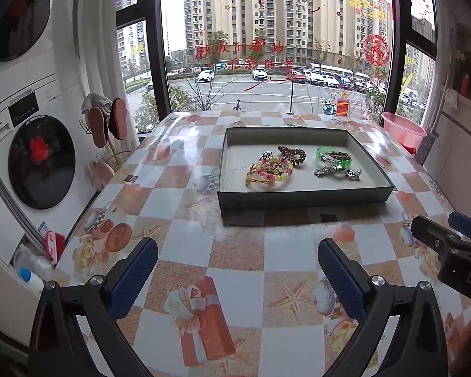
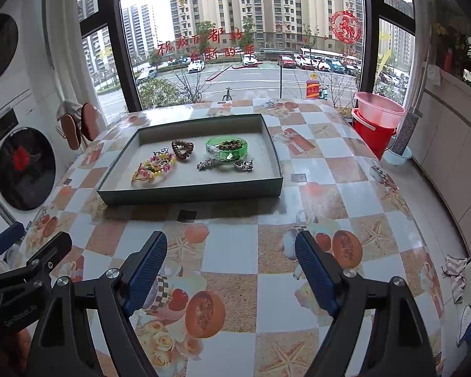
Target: Organize jewelry
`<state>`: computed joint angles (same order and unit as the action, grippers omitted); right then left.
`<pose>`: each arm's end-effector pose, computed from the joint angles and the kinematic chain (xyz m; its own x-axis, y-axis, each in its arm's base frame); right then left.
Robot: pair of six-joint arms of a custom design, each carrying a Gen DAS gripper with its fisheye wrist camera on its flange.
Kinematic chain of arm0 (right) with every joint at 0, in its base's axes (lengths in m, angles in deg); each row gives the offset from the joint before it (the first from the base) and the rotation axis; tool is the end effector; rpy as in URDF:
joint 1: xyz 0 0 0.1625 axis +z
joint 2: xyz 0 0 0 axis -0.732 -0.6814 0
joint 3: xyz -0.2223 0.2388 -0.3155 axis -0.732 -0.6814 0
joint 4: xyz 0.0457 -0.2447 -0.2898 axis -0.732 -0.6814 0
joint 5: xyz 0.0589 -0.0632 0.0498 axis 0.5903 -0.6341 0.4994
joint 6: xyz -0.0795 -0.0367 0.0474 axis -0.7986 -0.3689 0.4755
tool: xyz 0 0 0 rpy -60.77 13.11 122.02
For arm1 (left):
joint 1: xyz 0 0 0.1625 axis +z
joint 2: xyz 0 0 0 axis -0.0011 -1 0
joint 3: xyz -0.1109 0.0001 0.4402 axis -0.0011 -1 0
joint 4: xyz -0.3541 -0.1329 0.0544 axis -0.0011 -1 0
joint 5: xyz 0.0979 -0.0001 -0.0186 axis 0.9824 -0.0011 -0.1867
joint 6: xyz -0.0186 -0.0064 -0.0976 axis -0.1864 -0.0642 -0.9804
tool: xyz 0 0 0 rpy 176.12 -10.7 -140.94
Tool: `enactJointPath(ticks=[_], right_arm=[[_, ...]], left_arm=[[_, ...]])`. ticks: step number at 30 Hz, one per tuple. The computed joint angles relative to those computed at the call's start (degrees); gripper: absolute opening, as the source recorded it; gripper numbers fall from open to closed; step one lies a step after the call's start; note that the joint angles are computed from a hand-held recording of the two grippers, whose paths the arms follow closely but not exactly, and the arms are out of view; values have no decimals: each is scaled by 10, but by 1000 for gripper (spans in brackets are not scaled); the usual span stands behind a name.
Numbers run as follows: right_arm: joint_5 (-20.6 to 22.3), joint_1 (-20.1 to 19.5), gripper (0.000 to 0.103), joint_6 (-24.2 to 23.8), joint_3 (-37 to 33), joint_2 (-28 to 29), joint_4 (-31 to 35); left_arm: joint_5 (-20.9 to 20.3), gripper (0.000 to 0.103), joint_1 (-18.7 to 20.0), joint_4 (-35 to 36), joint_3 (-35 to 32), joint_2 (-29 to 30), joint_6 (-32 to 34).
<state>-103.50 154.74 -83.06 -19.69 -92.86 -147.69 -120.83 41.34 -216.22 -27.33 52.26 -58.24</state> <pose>0.2897 -0.7087 0.4542 -0.7597 0.1841 0.6236 -0.3705 0.6656 -0.6479 -0.5143 -0.7380 0.2295 -0.6830 0.1496 -0.7150 0.6216 0.6331 -0.4613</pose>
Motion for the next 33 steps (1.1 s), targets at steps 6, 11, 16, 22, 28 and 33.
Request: enactJointPath(ticks=[6,11,16,22,28,33], right_arm=[[-3,3,86,0,-1,2,3],[-5,4,86,1,-2,3,6],[-4,5,86,-1,-5,7,9],[-1,2,86,-2,-14,10,19],[-1,2,86,-1,-15,11,19],[-1,2,86,-1,-15,11,18]], left_arm=[[4,103,1,10,-8,3,-4],[5,103,2,19,-13,6,-7],[6,103,2,24,-18,9,-8],[8,103,3,31,-23,11,-10],[8,103,3,33,-24,12,-10],[9,103,3,32,-23,12,-10]])
